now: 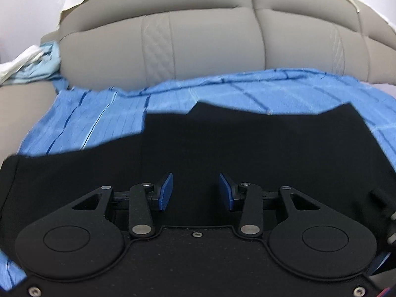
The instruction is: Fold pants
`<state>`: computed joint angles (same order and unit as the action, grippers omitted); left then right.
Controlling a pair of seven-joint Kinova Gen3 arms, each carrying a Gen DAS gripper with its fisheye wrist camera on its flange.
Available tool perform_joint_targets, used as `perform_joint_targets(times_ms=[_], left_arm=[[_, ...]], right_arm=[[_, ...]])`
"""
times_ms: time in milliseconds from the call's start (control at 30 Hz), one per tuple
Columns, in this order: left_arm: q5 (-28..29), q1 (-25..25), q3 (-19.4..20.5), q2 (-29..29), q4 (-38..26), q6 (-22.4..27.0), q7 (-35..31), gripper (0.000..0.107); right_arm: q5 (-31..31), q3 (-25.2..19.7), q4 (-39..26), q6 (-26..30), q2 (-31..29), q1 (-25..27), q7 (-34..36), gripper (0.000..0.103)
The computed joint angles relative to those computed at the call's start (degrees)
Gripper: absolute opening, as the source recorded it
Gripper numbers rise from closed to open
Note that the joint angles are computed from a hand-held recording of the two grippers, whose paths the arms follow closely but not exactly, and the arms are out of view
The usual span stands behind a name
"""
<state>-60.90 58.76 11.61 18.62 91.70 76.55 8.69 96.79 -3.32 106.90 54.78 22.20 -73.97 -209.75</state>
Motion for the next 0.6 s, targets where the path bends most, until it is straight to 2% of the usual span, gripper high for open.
perform_joint_targets(times_ms=[67, 167, 267, 333, 467, 600], left_arm=[[0.4, 1.2, 0.2, 0.6, 0.5, 2.0, 1.3, 0.046], [1.8, 2.0, 0.3, 0.7, 1.8, 4.1, 3.5, 0.048], [1.6, 2.7, 0.5, 0.4, 3.9, 5.0, 7.4, 0.053], [1.6, 2.8, 0.9, 0.0, 5.1, 5.2, 9.6, 0.058], [2.3, 1.9, 1.4, -0.7, 5.9, 4.8, 13.6, 0.067], [3.5, 0.5, 1.9, -1.7, 6.2, 4.0, 13.9, 0.078]], right_arm=[[-2.7, -1.8, 0.5, 3.6, -0.9, -0.4, -0.4, 0.103], [-7.5, -4.7, 0.5, 7.7, -1.7, -0.4, -0.8, 0.103], [-11.4, -7.6, 0.4, 9.6, -2.3, 0.4, 0.4, 0.103], [-13.0, -9.5, 1.1, 7.4, -3.7, 2.5, -0.6, 0.103], [-13.6, -12.4, 3.0, 1.5, -5.7, 7.6, -7.1, 0.103], [-13.7, -13.9, 4.2, -1.6, -6.3, 10.1, -11.6, 0.103]])
